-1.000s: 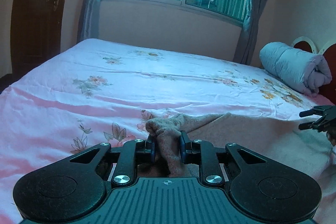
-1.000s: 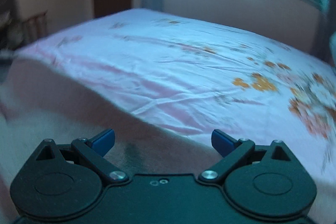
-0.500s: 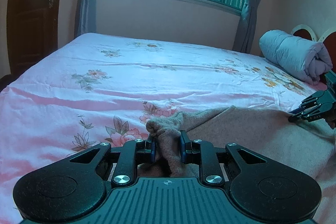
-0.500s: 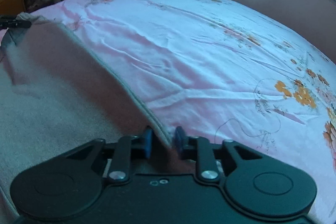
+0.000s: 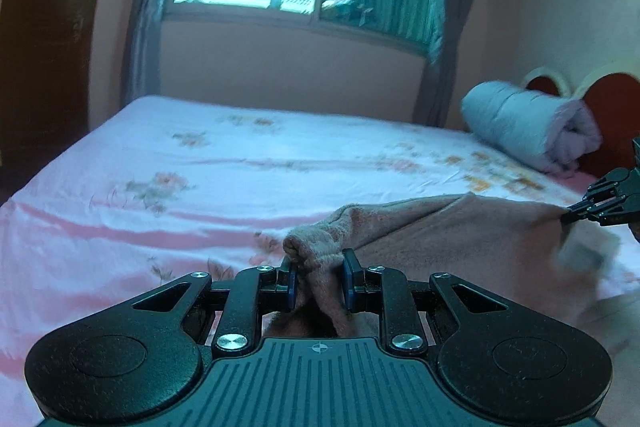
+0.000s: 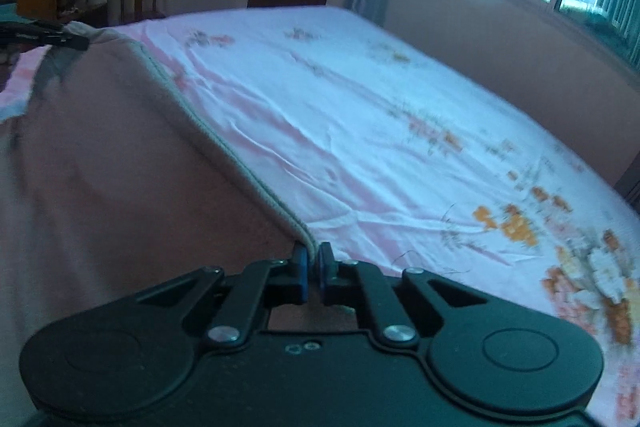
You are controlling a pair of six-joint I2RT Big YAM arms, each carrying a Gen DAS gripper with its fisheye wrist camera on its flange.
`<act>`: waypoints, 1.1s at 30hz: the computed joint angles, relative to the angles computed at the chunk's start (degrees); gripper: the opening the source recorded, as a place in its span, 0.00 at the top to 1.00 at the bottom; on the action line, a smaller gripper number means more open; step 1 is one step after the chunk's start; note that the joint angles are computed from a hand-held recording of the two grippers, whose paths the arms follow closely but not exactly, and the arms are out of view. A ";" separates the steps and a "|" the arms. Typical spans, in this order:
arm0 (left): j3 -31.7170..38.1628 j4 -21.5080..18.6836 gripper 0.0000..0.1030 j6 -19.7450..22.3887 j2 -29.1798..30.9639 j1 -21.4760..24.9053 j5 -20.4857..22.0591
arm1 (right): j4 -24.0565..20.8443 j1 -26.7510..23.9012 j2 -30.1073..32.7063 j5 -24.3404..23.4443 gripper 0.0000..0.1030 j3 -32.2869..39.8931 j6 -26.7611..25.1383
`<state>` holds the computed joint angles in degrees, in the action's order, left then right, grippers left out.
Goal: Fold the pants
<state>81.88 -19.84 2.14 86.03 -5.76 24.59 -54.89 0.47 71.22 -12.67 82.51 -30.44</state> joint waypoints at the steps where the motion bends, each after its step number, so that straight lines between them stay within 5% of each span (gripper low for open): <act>1: -0.84 0.45 0.79 0.00 -0.95 0.55 1.69 | -0.68 0.40 -1.94 0.32 1.00 -0.59 -0.04; 6: -6.24 0.02 0.79 3.54 -7.68 3.25 9.34 | -5.84 4.37 -12.65 4.95 1.00 -4.01 0.02; 11: -13.14 -4.08 0.79 8.68 -14.84 5.92 14.53 | -10.00 13.69 -23.88 15.30 1.00 -11.51 2.40; 15: -20.68 -5.61 0.79 11.70 -20.29 5.63 11.74 | -9.46 26.24 -30.99 28.52 1.00 -21.66 5.20; 18: -26.42 -4.99 0.79 13.46 -24.35 4.15 6.30 | -9.11 32.92 -31.12 37.28 0.84 -27.99 9.01; 21: -29.93 -5.98 0.47 15.34 -28.49 2.50 -1.19 | -4.16 35.96 -32.24 43.71 0.77 -31.53 10.32; 22: -30.96 -6.30 0.33 15.64 -30.08 2.29 -3.37 | -3.89 36.00 -32.10 44.64 0.66 -31.09 10.87; 23: -31.98 -6.41 0.29 15.38 -31.80 2.53 -4.19 | -3.69 35.78 -32.30 44.91 0.61 -30.52 11.33; 28: -32.34 -14.14 0.29 6.70 -37.80 6.92 -3.56 | -4.28 32.48 -35.00 42.62 0.60 -26.54 16.06; 33: -32.95 -16.88 0.29 -15.36 -42.33 8.93 3.81 | -5.02 19.05 -37.06 30.07 0.59 -23.44 34.24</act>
